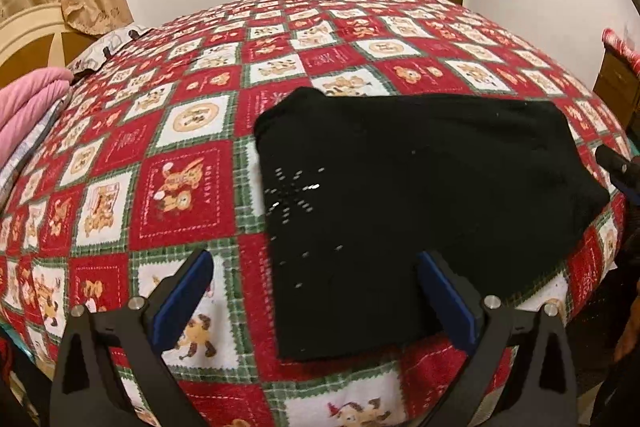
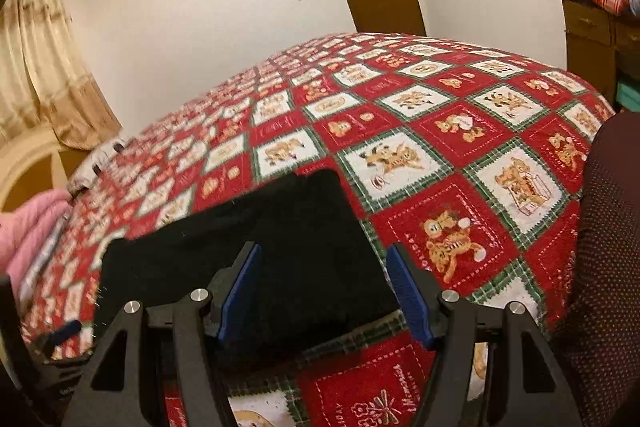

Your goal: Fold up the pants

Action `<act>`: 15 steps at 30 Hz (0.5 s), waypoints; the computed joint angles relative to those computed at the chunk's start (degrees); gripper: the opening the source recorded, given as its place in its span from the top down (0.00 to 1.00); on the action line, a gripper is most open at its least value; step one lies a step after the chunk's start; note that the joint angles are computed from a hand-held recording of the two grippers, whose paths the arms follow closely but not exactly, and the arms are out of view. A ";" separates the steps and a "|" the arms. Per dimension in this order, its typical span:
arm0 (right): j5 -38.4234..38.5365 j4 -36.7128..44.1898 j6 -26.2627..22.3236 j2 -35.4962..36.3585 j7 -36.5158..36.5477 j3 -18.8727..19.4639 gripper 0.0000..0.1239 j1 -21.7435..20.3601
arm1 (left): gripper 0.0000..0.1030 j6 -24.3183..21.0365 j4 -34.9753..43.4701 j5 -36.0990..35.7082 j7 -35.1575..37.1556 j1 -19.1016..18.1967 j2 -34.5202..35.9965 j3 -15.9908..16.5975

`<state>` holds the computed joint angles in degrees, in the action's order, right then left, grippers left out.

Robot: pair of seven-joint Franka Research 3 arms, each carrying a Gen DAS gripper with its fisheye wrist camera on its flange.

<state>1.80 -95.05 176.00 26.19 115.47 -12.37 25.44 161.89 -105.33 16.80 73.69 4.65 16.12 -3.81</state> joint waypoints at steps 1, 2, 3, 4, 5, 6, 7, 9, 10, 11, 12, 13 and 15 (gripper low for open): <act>0.70 0.12 0.68 0.02 -1.39 1.92 0.46 -1.57 | 0.00 1.08 -0.84 -1.08 0.63 0.72 -0.37 -0.44; 1.42 0.49 0.94 0.16 -3.15 3.83 0.46 -3.15 | 0.00 2.83 -1.83 -3.12 1.89 1.94 -0.75 -1.27; 2.25 1.07 0.88 0.45 -5.27 5.85 0.46 -4.89 | 0.00 4.03 -2.27 -4.95 3.01 2.88 -0.87 -1.98; 3.03 1.61 0.79 0.76 -6.51 6.79 0.46 -5.69 | 0.00 4.89 -2.20 -7.11 3.97 3.85 -0.72 -2.73; 4.28 1.87 1.05 0.98 -8.18 8.59 0.46 -7.20 | 0.00 5.01 -1.71 -9.05 4.78 4.59 -0.39 -3.40; 5.72 2.24 1.20 1.30 -10.05 10.66 0.46 -8.87 | 0.00 4.73 -0.82 -12.75 6.97 6.32 0.15 -5.27; 7.16 2.63 1.20 1.68 -11.96 12.59 0.46 -10.43 | 0.00 4.17 0.30 -16.59 9.39 8.00 0.86 -7.20; 8.68 3.25 0.51 2.32 -13.00 12.03 0.46 -10.17 | 0.00 3.12 2.16 -19.42 10.66 8.21 2.14 -7.66; 9.11 3.32 0.32 2.53 -12.92 11.17 0.46 -9.58 | 0.00 2.19 3.23 -20.06 11.06 7.99 2.93 -7.63; 9.79 3.47 0.15 2.83 -13.37 11.34 0.46 -9.86 | 0.00 1.03 4.23 -20.46 11.26 7.69 3.64 -7.49; 10.46 3.66 -0.31 3.10 -13.70 11.48 0.46 -10.10 | 0.00 -0.22 5.19 -21.32 11.66 7.64 4.44 -7.73; 10.94 3.69 -0.61 3.24 -13.60 11.15 0.46 -9.95 | 0.00 -1.30 5.78 -22.24 12.15 7.72 4.94 -7.98; 12.07 3.43 -0.57 3.55 -12.91 10.67 0.46 -9.82 | 0.00 -3.99 7.21 -22.89 12.40 7.10 6.11 -7.72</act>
